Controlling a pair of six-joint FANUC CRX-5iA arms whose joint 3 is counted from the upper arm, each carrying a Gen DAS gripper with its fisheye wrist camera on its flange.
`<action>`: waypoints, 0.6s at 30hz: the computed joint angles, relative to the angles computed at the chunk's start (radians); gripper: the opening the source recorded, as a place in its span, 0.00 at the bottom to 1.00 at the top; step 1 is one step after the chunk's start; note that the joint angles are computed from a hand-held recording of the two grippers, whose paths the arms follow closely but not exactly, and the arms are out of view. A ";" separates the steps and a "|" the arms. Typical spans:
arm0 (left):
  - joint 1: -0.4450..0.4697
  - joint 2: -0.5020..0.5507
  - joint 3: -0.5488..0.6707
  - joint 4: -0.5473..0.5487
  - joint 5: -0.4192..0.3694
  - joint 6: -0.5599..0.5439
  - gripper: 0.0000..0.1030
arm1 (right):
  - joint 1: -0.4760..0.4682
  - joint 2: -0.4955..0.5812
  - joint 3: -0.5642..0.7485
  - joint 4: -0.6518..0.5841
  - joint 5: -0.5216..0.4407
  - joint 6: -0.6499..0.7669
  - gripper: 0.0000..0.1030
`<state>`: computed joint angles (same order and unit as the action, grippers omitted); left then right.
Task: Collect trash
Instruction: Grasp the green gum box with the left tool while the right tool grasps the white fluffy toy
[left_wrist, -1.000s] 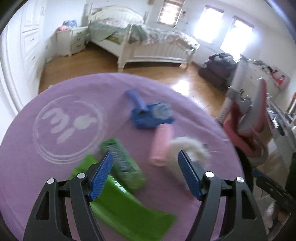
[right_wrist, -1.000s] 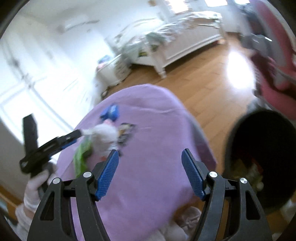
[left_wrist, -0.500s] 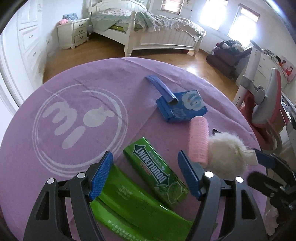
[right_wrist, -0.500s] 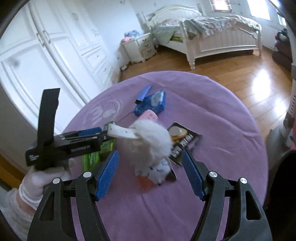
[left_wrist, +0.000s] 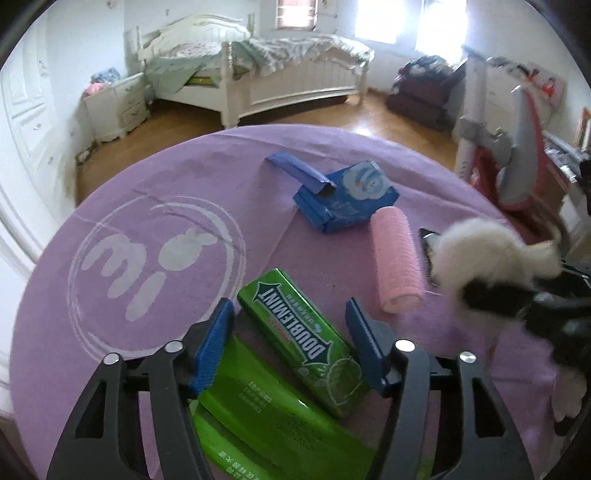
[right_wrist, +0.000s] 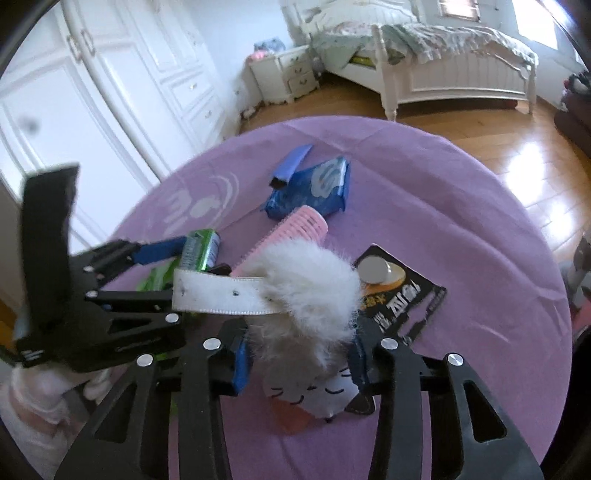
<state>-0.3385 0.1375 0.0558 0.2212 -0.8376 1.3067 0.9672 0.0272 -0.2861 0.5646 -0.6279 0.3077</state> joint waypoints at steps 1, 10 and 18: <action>0.014 -0.005 -0.019 0.047 0.008 -0.027 0.50 | 0.003 -0.037 -0.053 0.062 0.036 -0.081 0.39; 0.020 -0.019 -0.044 0.124 0.010 -0.027 0.32 | -0.002 -0.275 -0.344 0.413 0.141 -0.587 0.39; -0.077 -0.048 -0.022 0.218 0.085 -0.099 0.30 | 0.026 -0.446 -0.488 0.530 0.042 -0.788 0.39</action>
